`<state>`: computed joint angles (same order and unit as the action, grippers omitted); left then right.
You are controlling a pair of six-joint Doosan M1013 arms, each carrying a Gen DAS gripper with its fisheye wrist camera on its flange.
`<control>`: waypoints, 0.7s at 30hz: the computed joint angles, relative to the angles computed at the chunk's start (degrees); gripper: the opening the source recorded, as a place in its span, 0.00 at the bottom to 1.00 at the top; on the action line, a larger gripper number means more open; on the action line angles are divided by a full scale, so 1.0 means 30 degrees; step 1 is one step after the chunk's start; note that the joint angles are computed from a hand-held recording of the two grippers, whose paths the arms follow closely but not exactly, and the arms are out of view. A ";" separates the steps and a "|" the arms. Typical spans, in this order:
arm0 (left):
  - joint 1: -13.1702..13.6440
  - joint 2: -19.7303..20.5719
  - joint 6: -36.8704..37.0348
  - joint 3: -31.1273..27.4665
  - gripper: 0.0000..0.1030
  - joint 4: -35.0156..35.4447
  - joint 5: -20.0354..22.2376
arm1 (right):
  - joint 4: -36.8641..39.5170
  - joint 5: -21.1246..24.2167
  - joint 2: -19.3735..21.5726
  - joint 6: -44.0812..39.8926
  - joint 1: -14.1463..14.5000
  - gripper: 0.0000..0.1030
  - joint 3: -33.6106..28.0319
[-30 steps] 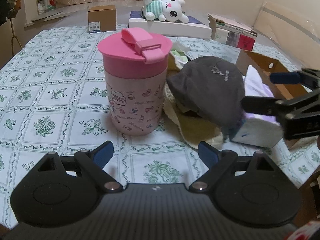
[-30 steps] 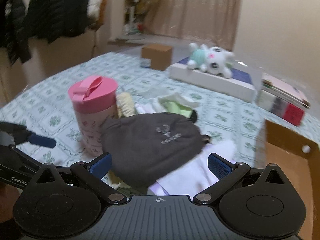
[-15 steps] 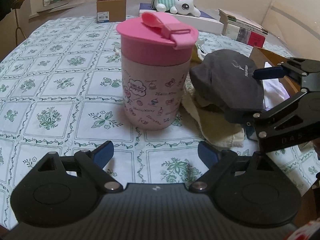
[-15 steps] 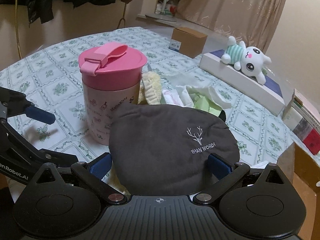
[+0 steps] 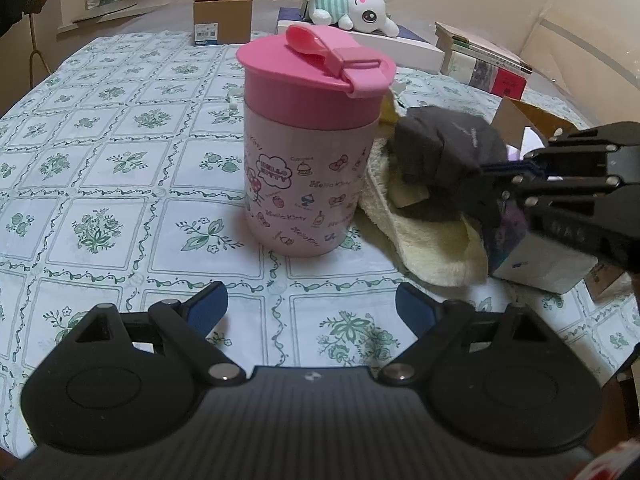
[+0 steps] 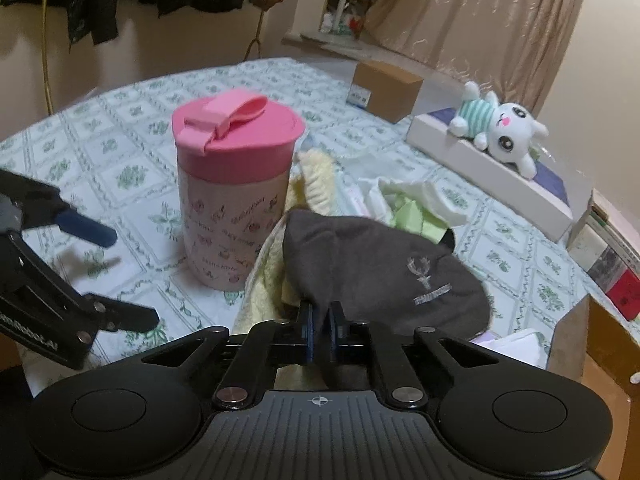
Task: Organize soft objects
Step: 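Lift the beanie with the right gripper while the left gripper grasps the yellow towel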
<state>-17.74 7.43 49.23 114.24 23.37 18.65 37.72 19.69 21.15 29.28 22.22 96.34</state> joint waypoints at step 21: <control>-0.1183 0.1014 0.4164 -0.0723 0.87 -0.2339 -0.2424 | 1.5000 -0.1562 -0.3897 -0.8116 -0.2114 0.03 0.2648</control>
